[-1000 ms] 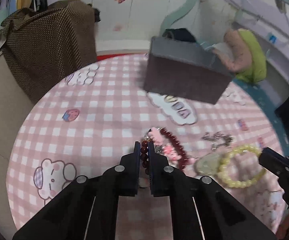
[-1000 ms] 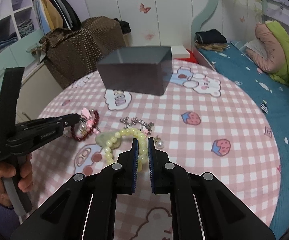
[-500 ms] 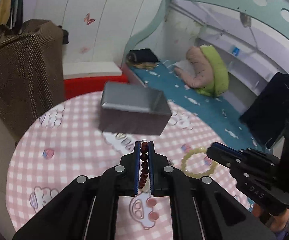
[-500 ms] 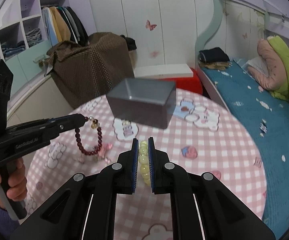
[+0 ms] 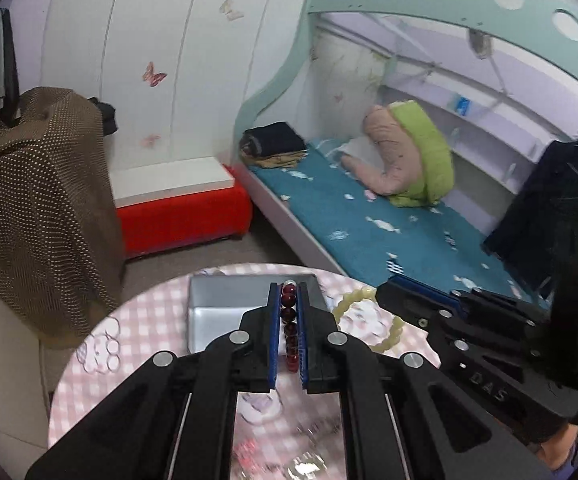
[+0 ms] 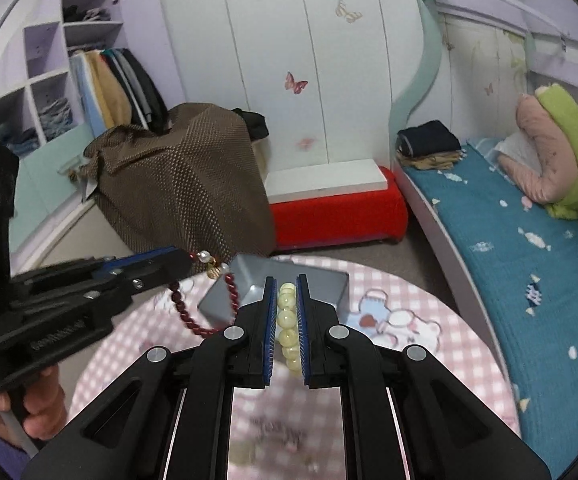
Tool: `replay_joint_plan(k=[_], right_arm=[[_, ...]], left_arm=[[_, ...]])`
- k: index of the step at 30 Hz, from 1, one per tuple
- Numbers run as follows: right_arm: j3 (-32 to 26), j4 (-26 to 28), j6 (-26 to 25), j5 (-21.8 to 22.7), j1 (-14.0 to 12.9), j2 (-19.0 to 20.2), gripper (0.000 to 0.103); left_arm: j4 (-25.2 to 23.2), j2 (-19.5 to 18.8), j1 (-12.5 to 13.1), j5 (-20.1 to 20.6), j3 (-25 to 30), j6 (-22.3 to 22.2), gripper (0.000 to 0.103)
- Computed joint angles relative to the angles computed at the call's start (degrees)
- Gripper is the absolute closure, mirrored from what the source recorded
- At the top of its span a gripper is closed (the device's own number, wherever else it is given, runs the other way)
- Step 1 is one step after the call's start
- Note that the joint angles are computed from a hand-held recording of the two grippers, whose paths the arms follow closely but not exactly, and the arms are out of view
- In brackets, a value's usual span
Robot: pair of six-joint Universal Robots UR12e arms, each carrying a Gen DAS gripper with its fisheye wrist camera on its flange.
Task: Organize jewelry
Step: 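Carry both bracelets into the grey tin box and open both tools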
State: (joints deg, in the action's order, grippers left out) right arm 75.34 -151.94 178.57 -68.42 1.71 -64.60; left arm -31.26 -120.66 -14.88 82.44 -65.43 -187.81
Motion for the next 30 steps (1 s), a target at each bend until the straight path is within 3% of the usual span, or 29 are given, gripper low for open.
replay_joint_plan(k=[6, 13, 26, 30], right_arm=[[-5.28, 2.73, 0.92, -2.13, 0.95, 4.15, 0.093], [-6.82, 7.87, 0.21, -3.29, 1.74, 6.56, 0.093], [-4.59, 8.78, 1.04, -2.69, 1.37, 6.45, 0.090], [-4.03, 8.93, 1.75, -1.87, 1.10, 5.84, 0.078]], left_arm=[[-5.55, -4.74, 0.31, 1.63, 6.41, -0.95, 0.097], [-12.28, -7.62, 0.67, 1.37, 8.59, -1.83, 0.097], [-11.06, -6.33, 0.60, 0.85, 5.18, -1.72, 0.096], [-8.41, -4.84, 0.28, 2.37, 2.65, -1.51, 0.075]])
